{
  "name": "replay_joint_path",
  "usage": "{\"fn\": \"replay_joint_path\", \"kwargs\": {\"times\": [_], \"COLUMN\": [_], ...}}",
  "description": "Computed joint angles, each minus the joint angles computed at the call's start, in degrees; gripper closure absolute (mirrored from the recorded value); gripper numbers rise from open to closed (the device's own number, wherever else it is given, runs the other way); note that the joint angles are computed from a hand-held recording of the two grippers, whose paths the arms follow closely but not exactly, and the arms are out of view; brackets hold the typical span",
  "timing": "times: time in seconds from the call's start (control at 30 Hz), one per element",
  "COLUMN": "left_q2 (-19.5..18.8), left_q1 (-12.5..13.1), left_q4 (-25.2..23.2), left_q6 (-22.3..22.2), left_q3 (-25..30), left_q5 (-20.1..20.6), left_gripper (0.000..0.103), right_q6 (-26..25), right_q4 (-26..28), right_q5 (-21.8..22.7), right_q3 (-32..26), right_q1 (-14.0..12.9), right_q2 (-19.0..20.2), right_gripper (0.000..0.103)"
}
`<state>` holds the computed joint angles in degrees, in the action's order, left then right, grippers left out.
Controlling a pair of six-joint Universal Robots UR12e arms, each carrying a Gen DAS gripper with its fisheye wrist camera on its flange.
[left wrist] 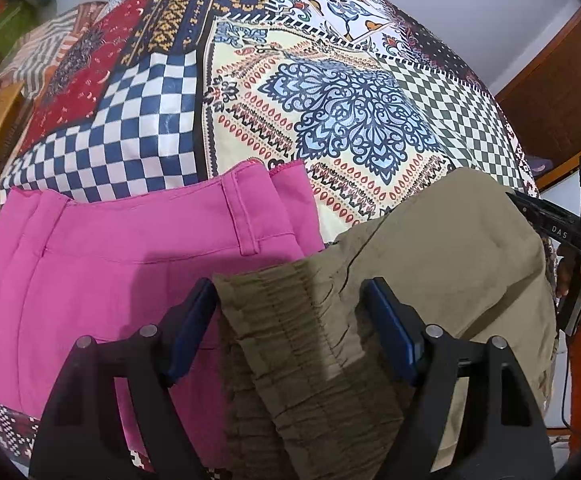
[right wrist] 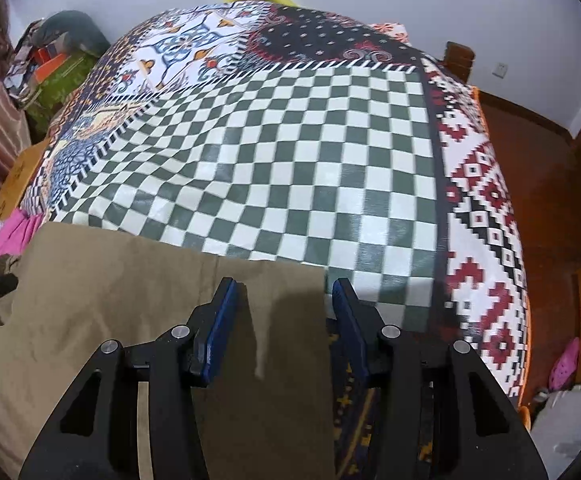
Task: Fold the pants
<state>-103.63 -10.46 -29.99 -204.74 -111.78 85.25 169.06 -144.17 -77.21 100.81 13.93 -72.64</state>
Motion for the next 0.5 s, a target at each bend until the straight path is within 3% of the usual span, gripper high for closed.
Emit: {"fn": "replay_joint_path", "kwargs": {"times": [0.1, 0.17, 0.23, 0.5], "left_q2": [-0.08, 0.04, 0.19, 0.48], "left_q1": [-0.92, -1.36, -1.43, -2.07], "left_q4": [0.09, 0.19, 0.32, 1.76], "left_q6": [1.13, 1.94, 2.80, 2.65], "left_q3": [0.30, 0.29, 0.29, 1.67], "left_q5": [3.07, 4.61, 4.33, 9.92], "left_gripper": [0.033, 0.038, 0.045, 0.052], "right_q6": [-1.50, -1.52, -0.43, 1.08], "right_q4": [-1.76, -2.83, -3.64, -11.58], "right_q5": [-3.19, -3.02, -4.00, -7.79], "right_q3": [0.52, 1.01, 1.31, 1.81], "right_q1": [0.80, 0.70, 0.75, 1.42], "right_q2": [-0.10, -0.38, -0.67, -1.71], "right_gripper": [0.084, 0.092, 0.096, 0.099]}}
